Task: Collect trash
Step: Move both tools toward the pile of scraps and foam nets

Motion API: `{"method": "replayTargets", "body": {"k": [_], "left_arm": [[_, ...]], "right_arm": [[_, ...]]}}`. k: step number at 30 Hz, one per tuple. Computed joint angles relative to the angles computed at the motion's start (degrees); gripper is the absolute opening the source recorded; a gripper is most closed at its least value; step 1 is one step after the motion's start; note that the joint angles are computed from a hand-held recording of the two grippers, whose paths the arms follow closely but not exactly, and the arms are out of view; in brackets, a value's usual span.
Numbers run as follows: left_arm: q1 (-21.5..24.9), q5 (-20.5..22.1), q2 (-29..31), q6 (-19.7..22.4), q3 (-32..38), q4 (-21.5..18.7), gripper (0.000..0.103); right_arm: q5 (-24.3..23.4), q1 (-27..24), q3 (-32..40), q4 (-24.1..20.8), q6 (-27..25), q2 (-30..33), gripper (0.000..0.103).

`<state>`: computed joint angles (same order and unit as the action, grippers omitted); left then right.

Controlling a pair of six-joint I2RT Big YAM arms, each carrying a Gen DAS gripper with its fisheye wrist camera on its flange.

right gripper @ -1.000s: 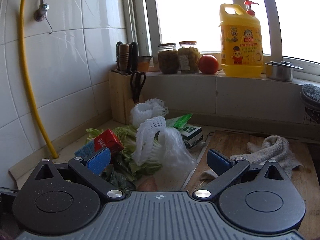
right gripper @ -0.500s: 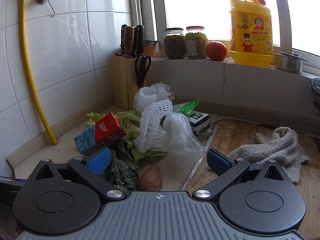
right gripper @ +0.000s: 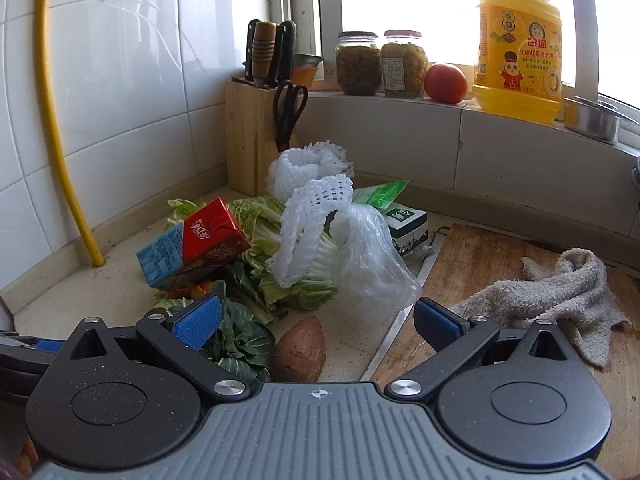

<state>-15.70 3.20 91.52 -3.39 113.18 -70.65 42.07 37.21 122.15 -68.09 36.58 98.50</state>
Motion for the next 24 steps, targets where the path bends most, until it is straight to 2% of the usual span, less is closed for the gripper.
{"method": "replayTargets", "body": {"k": [5, 15, 24], "left_arm": [[0.4, -0.7, 0.2, -1.4, -0.1, 1.0, 0.094], [-0.1, -2.2, -0.2, -0.3, -0.9, 2.8, 0.094], [-0.2, -2.1, -0.5, 1.6, -1.5, 4.2, 0.094]], "right_arm": [[0.3, -0.4, 1.4, -1.9, 0.8, 1.1, 0.103], [-0.2, -1.0, 2.4, -5.3, 2.1, 2.1, 0.103], [-0.5, -1.2, 2.8, -6.2, 2.3, 2.6, 0.103]]}}
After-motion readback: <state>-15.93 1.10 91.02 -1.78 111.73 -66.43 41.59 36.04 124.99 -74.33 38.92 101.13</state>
